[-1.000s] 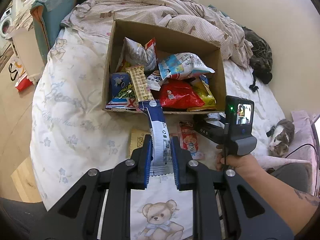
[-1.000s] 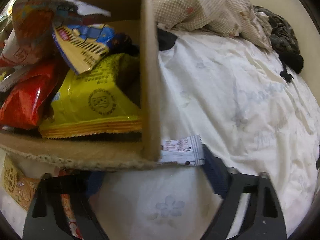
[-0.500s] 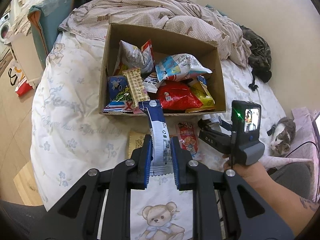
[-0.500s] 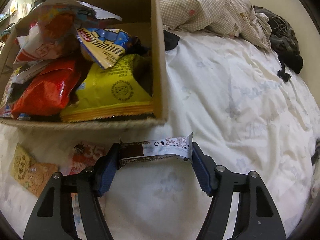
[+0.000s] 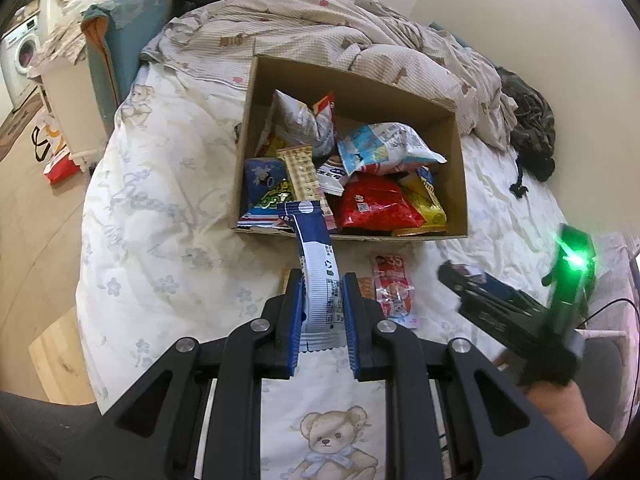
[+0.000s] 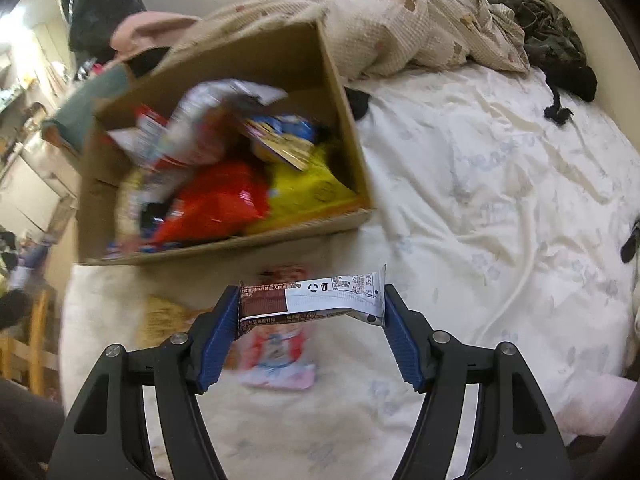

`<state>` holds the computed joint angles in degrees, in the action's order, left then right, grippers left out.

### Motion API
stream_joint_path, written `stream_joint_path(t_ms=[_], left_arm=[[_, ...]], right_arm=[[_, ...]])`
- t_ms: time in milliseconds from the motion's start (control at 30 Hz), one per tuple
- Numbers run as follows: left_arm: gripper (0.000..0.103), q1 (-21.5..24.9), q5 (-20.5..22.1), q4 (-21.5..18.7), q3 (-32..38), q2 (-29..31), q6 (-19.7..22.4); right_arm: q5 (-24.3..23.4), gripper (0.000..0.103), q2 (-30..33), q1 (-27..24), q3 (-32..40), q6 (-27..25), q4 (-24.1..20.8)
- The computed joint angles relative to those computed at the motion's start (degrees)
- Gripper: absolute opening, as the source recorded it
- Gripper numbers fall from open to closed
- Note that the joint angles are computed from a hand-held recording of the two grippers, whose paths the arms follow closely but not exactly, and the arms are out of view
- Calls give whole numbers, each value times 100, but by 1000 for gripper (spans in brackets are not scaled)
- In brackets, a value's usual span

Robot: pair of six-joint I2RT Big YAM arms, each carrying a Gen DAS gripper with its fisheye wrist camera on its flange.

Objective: Organize snacks
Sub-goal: 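Grasp the white-brown bar with the right tool while the left tool holds the packet, then carry both snacks over the box and open both tools to drop them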

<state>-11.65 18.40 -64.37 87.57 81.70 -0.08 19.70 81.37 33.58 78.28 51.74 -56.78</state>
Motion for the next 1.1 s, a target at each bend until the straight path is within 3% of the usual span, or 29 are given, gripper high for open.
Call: stream_joint_path(t_ms=[233,400,633,767,967,1100], left_arm=[[16,37,-36,63,9,-15,-35],[16,29,68,-171,404,233,99],[16,-45,-88,-286,1306,846,208],[16,-59,-8,-521,1899,1289,104],[16,-192,-224,-543,2497,1811,160],[16,-239,-304,-318,2532,1968,156]], right_arm=[[-256,71,-319,32,161,-471,264],[-742,72,-302,-211,363,-749,480],[-877,72,499,-575,1384,-1531,354],[-1310,72,1055,-741,1995,-1956,181],[-1804,71,1893,-1003,2787,-2372,-314],[-1726,71,2113,-1123,2918,-2513,-203]])
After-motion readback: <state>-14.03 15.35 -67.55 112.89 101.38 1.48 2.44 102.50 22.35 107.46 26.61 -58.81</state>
